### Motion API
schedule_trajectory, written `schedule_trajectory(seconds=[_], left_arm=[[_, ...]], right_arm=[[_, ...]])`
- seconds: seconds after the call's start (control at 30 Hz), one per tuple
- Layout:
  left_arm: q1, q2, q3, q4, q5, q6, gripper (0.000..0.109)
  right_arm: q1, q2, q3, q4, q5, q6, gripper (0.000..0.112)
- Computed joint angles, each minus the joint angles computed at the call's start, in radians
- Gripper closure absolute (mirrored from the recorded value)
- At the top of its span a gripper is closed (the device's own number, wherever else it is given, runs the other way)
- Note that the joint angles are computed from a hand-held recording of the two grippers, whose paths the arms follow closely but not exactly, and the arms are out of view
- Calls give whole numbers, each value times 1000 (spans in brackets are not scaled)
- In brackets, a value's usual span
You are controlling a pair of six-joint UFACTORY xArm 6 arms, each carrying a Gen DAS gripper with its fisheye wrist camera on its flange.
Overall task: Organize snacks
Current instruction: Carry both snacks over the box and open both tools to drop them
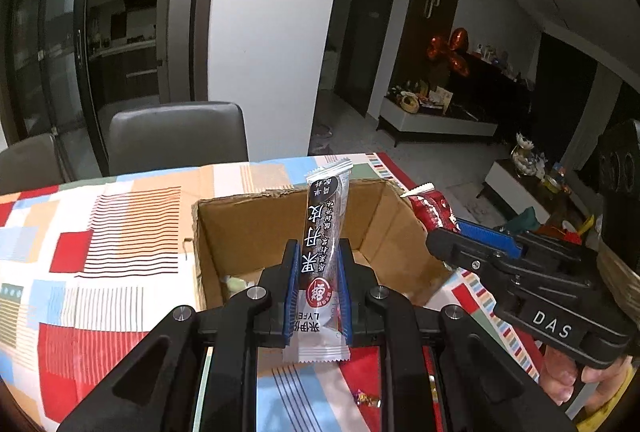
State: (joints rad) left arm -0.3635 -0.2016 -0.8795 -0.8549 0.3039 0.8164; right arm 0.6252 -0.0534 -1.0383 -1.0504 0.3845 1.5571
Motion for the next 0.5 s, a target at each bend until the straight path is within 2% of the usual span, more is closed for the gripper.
schedule_trajectory(seconds=[0.1,0.17,0.2,0.43,0.5], left_arm=[[-10,53,-34,100,-35,-97,87],[-9,63,-40,129,-46,-130,56],[-12,59,-35,129,-58,-130,54],[-66,-81,112,71,-128,-34,54],[-88,-132,164,88,-149,-46,54]], right_arm=[[-24,35,-26,67,-18,-45,87],[-25,40,-30,91,10,-52,79],[-25,34,-25,87,22,-39,73],[25,-64,69,-8,95,6,73],[40,-105,111,-34,102,34,73]])
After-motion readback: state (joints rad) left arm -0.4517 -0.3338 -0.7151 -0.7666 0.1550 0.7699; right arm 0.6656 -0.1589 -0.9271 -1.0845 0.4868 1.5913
